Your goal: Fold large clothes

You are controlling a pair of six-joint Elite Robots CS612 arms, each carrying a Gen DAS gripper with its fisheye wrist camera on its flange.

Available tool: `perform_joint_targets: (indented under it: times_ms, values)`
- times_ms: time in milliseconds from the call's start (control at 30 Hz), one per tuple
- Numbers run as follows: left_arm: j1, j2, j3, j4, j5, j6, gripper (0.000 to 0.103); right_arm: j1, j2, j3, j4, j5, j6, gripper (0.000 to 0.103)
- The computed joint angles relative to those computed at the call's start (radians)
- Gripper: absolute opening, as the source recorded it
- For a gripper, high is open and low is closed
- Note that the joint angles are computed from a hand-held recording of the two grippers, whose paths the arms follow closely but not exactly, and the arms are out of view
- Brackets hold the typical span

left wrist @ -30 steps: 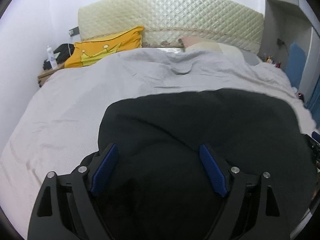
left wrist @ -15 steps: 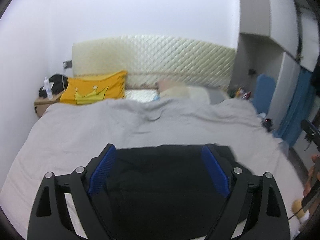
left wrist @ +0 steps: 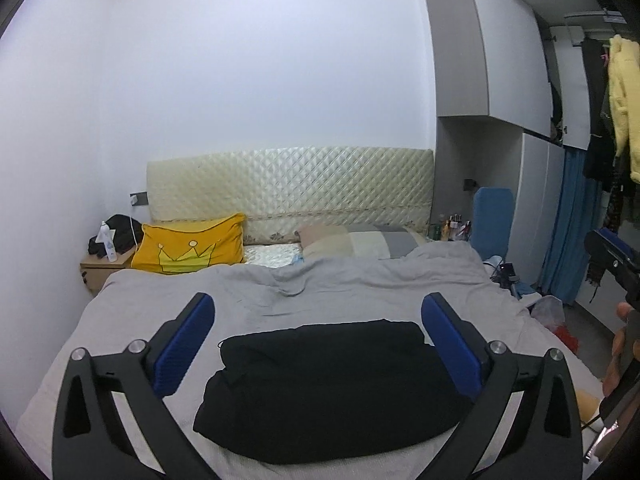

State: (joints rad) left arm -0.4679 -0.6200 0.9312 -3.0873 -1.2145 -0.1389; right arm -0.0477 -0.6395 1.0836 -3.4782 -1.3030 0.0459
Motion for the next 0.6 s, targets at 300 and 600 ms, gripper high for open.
perform_joint_targets:
  times_ms: [300,600]
  values:
    - [-0.022,-0.063,0.148,-0.081,0.022,-0.034,0.103,0.01,-0.064,0.174,-0.136,0.007,-0.002,0.103]
    - [-0.053,-0.098,0.26,-0.118,0.064,-0.044,0.103,0.032,-0.097,0.286,-0.129,-0.015,-0.059,0.103]
